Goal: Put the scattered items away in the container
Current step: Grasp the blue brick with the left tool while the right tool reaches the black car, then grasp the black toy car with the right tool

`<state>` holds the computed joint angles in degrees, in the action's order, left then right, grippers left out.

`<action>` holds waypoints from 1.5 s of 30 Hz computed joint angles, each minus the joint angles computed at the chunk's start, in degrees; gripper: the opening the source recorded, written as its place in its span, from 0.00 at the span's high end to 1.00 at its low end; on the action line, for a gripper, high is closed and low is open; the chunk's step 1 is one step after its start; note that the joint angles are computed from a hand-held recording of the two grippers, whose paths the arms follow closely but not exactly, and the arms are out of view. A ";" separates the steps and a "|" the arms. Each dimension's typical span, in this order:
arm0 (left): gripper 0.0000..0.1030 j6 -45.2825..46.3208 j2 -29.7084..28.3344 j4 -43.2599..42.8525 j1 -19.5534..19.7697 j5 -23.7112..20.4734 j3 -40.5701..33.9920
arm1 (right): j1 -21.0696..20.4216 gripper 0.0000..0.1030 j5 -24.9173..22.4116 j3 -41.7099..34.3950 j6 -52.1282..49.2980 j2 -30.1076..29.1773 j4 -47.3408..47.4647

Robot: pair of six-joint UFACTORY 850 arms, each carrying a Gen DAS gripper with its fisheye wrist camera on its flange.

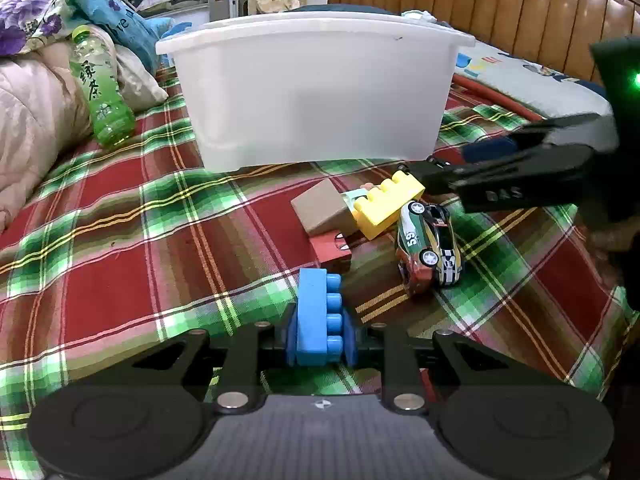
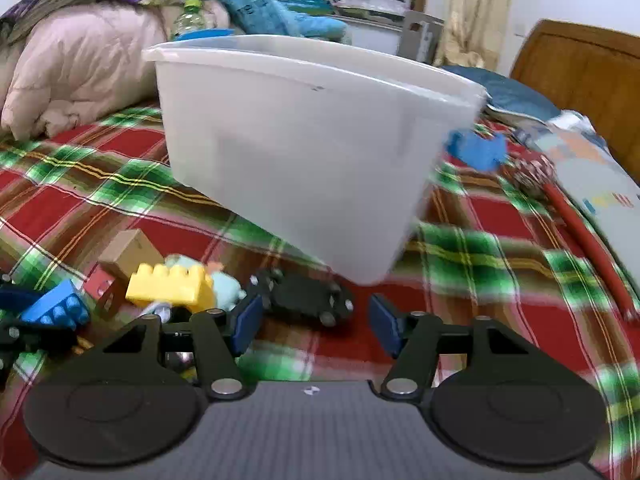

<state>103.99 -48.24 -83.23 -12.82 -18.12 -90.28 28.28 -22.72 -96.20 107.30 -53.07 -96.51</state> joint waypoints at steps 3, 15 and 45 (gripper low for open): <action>0.74 -1.25 -0.56 1.41 -0.06 -0.17 -0.88 | -0.30 0.37 0.95 -3.90 -7.95 -2.35 5.22; 0.74 -2.36 -0.99 2.12 0.02 -0.67 -1.61 | -0.42 0.39 0.77 -3.61 -0.29 -3.39 2.06; 0.71 3.19 1.13 -3.65 -1.04 0.85 2.01 | 4.63 0.37 -6.27 11.37 17.49 4.37 -4.57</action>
<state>107.19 -47.12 -86.88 -13.86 -17.27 -88.26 32.91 -28.99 -84.83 124.79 -48.70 -101.08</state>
